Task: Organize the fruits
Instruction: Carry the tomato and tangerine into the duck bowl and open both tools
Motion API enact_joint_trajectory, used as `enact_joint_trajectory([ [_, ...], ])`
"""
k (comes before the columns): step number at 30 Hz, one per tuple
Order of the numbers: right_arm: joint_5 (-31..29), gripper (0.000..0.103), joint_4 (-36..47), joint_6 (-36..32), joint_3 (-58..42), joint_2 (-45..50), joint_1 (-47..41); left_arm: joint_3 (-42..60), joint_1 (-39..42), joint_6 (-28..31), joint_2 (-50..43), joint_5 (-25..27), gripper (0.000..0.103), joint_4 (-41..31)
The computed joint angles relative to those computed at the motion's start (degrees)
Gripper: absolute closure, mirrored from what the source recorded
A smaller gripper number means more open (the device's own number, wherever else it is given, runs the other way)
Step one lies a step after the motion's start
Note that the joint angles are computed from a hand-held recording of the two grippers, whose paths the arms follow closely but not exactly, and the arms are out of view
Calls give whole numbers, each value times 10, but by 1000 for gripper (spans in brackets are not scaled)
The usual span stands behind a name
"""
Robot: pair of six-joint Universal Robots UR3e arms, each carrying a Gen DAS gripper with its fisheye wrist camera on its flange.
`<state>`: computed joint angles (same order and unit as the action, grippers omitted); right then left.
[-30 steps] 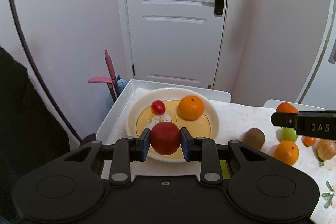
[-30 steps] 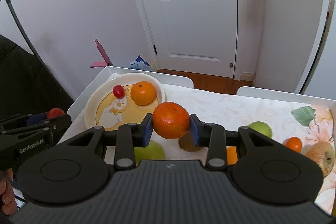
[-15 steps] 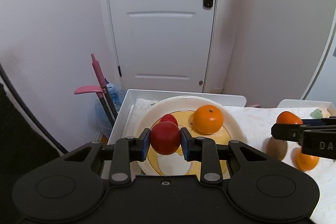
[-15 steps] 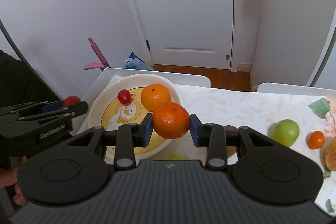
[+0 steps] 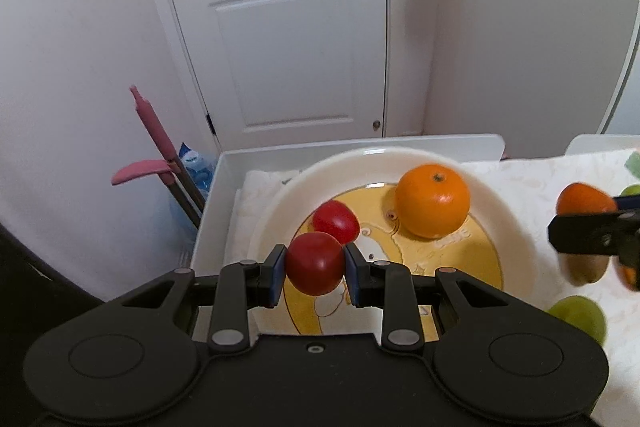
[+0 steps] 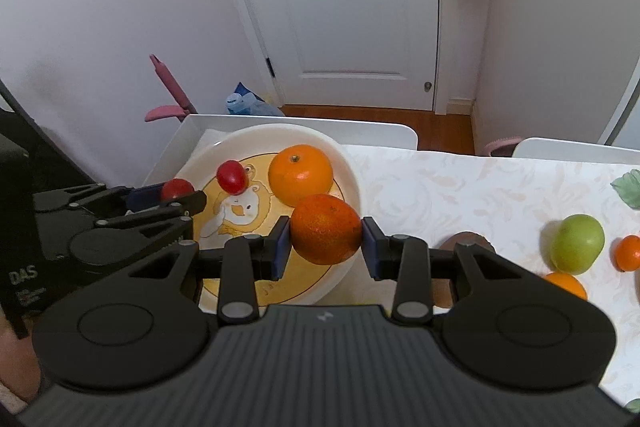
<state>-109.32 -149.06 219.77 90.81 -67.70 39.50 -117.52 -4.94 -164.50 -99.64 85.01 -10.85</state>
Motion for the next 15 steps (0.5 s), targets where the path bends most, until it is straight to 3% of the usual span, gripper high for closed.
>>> enact_joint_trajectory([
  [7, 6, 51, 3, 0, -8, 15, -9, 13, 2, 9, -26, -6, 67, 0],
  [9, 5, 51, 3, -1, -9, 15, -9, 0, 7, 14, -15, -19, 49, 15],
  [10, 3, 51, 2, -1, -8, 13, -9, -9, 9, 17, -7, -25, 31, 25],
  [11, 2, 51, 3, -3, -8, 12, -9, -16, 9, 17, 1, -24, 20, 34],
  [15, 3, 51, 3, -12, -5, 3, -15, -29, 15, 14, 37, -28, 19, 17],
])
